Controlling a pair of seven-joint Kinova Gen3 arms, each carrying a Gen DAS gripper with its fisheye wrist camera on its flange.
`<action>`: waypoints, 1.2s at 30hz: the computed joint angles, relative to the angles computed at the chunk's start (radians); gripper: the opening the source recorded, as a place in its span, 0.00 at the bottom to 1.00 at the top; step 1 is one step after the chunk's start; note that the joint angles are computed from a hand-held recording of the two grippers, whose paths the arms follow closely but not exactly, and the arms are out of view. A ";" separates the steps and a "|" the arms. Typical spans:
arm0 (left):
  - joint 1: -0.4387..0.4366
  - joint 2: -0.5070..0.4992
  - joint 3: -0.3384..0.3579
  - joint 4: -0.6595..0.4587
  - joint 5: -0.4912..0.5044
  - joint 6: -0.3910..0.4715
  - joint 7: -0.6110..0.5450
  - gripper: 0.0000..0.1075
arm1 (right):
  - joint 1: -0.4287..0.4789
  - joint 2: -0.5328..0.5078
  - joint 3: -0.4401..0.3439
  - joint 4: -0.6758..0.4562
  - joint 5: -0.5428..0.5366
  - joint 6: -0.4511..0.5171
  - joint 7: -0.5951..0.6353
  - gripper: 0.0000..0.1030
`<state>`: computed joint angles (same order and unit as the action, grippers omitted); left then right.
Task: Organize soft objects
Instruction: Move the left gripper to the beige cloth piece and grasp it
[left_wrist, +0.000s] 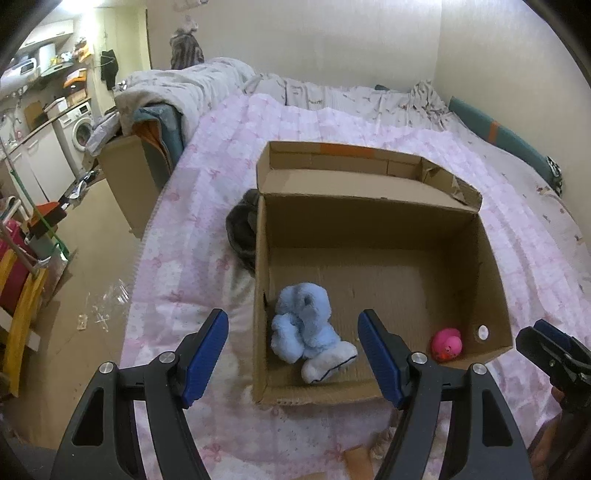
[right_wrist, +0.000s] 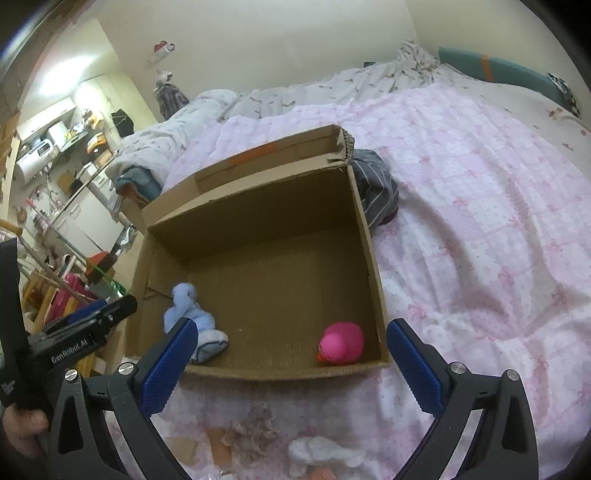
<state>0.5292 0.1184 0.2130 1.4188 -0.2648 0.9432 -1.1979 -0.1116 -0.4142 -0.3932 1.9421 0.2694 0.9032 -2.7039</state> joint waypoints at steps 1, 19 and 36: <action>-0.002 -0.005 0.000 0.002 0.005 0.000 -0.004 0.65 | 0.000 -0.007 -0.006 -0.003 0.003 0.008 -0.001 1.00; -0.065 -0.143 0.039 0.109 0.034 0.010 -0.031 0.65 | 0.049 -0.124 -0.089 -0.021 -0.052 0.124 -0.025 1.00; -0.115 -0.178 0.050 0.164 0.143 0.122 -0.049 0.65 | 0.083 -0.150 -0.165 -0.041 -0.120 0.177 -0.039 1.00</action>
